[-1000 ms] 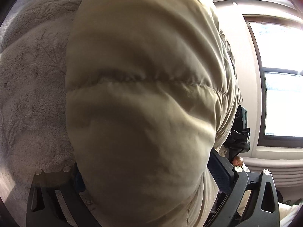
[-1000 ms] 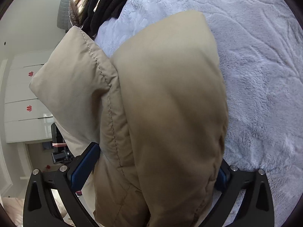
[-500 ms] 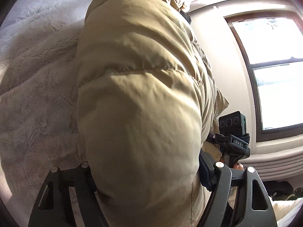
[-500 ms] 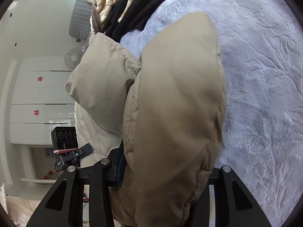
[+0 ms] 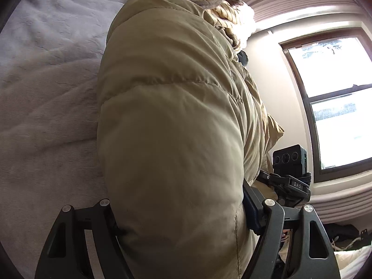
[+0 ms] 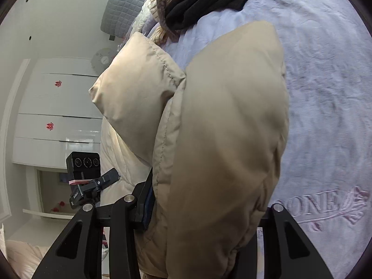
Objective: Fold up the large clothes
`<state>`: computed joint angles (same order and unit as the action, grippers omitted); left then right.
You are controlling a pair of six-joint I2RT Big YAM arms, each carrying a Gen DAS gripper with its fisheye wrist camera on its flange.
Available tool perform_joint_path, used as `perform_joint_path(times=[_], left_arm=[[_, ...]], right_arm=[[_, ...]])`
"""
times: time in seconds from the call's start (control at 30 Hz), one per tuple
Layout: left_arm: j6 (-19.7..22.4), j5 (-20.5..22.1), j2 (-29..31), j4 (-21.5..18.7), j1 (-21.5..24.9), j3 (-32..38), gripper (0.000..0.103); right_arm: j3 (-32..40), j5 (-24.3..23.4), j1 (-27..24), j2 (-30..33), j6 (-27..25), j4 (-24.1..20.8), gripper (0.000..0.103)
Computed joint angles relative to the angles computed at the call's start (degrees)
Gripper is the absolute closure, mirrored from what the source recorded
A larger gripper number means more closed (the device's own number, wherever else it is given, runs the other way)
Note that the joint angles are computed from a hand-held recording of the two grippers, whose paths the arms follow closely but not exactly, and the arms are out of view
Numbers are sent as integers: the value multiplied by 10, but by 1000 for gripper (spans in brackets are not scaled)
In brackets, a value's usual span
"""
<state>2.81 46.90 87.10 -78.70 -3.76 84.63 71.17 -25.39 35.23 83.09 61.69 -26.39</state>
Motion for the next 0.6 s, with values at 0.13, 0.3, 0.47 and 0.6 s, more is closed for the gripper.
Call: perform_joint_path(times=[0.13,0.3,0.47,0.6], left_arm=[[71,-8,19,-51,67,18,25],[127,-27,53,-66,131,15,21],[118,-58,81,-42,164,-14,10],[92,-107,32,-11,164,-32,10]], right_arm=[[74,9,35,82,15,15,59],[160,27,62,173,15,-9,59],[199,45,69,209,33,-59,46],[232,105,83,189,5,-169,42]])
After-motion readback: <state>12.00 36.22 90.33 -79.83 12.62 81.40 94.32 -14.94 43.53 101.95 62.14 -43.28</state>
